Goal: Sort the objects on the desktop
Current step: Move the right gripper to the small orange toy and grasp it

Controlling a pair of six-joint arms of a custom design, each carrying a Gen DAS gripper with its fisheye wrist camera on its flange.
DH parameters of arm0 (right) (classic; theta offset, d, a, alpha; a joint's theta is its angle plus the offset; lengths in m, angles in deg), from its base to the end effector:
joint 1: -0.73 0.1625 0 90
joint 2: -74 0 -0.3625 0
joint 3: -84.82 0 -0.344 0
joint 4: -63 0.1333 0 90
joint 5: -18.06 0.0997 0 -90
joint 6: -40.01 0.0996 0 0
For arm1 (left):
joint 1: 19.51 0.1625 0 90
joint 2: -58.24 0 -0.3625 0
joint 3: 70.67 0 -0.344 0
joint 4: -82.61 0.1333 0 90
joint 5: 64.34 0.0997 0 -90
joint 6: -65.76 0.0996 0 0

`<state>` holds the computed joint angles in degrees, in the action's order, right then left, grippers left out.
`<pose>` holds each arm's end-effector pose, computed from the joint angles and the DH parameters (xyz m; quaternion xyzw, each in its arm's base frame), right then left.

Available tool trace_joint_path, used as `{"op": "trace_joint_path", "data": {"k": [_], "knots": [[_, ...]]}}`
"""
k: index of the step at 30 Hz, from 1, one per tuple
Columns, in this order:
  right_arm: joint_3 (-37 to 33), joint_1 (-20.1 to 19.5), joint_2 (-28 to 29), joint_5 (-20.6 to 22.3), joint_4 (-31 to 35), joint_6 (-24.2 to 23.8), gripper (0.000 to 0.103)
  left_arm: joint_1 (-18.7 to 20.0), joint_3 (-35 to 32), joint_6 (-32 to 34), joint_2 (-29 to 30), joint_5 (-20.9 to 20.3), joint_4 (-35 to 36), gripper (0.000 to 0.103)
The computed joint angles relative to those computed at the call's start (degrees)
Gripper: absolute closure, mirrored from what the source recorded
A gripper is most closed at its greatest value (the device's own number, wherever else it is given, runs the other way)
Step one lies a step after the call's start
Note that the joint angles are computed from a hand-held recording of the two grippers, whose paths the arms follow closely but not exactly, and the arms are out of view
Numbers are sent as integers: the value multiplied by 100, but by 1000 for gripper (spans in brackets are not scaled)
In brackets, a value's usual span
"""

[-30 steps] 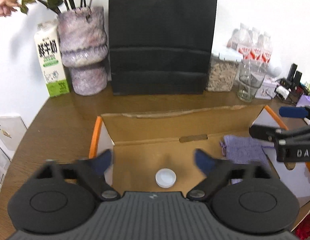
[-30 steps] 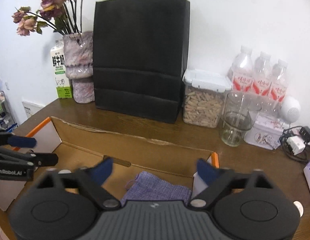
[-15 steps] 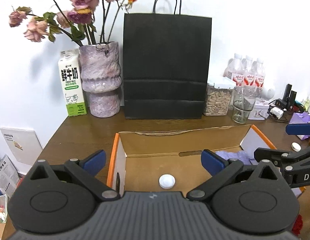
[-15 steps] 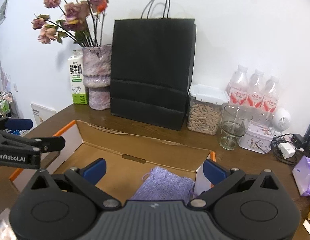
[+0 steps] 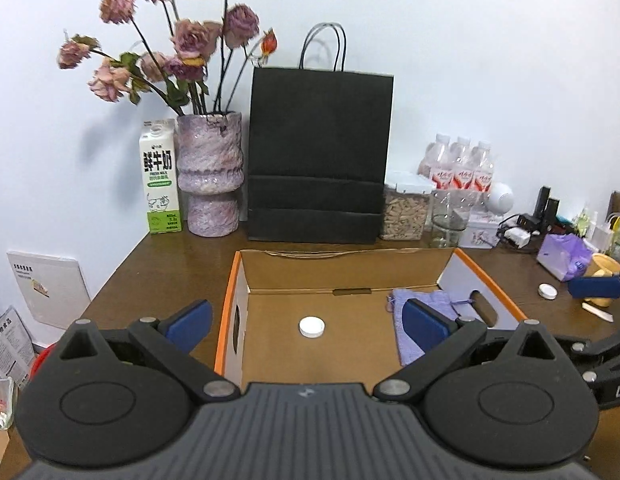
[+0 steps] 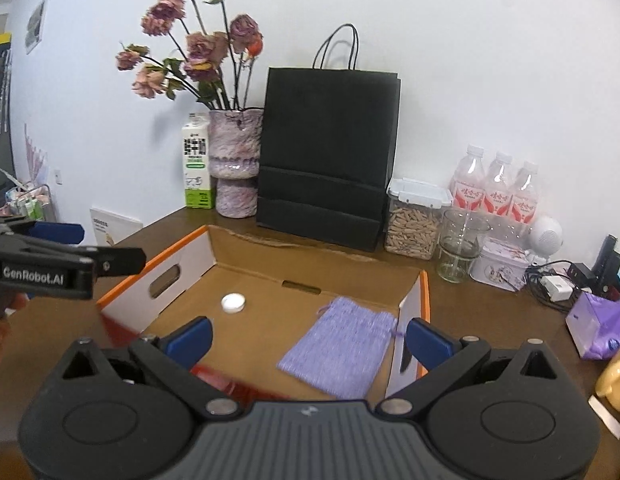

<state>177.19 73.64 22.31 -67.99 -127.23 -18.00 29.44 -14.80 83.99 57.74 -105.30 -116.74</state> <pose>-0.0488 -0.6355 0.2583 0.3193 -0.8068 0.4117 0.2788 -0.2824 -0.6418 -0.0752 0.2372 0.7978 -0.4779 0.2808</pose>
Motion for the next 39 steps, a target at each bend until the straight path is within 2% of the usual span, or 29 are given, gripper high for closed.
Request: {"op": "trace_joint_path", "data": {"k": [12,18,21,25,30,34,39], "knots": [[2194,-922,-1224,1024,-820,-492,0,-561,2150,-213,-412,435,-1763,0],[3026,-1566,-1538,1292,-1148,-805,0,-744,2894,-734,-400,794,-2021,0],[3353,-1897,-1552,1248,-1462,-929,0,-796,3274,-1083,-405,882,-2115,0],[3545,-2136,-1492,1030,-1765,-946,0,-849,3642,-1333,-359,896,-2412,0],[3344,-2233,-1293,709,-1758,-578,0,-846,3880,-1655,-361,851,-2220,0],[3249,-2269,-1183,809,-1846,-453,0,-800,3873,-1798,-313,844,-1967,0],[3273,-2392,-942,1155,-2369,-349,0,-781,3840,-1865,-275,841,-1797,0]]}}
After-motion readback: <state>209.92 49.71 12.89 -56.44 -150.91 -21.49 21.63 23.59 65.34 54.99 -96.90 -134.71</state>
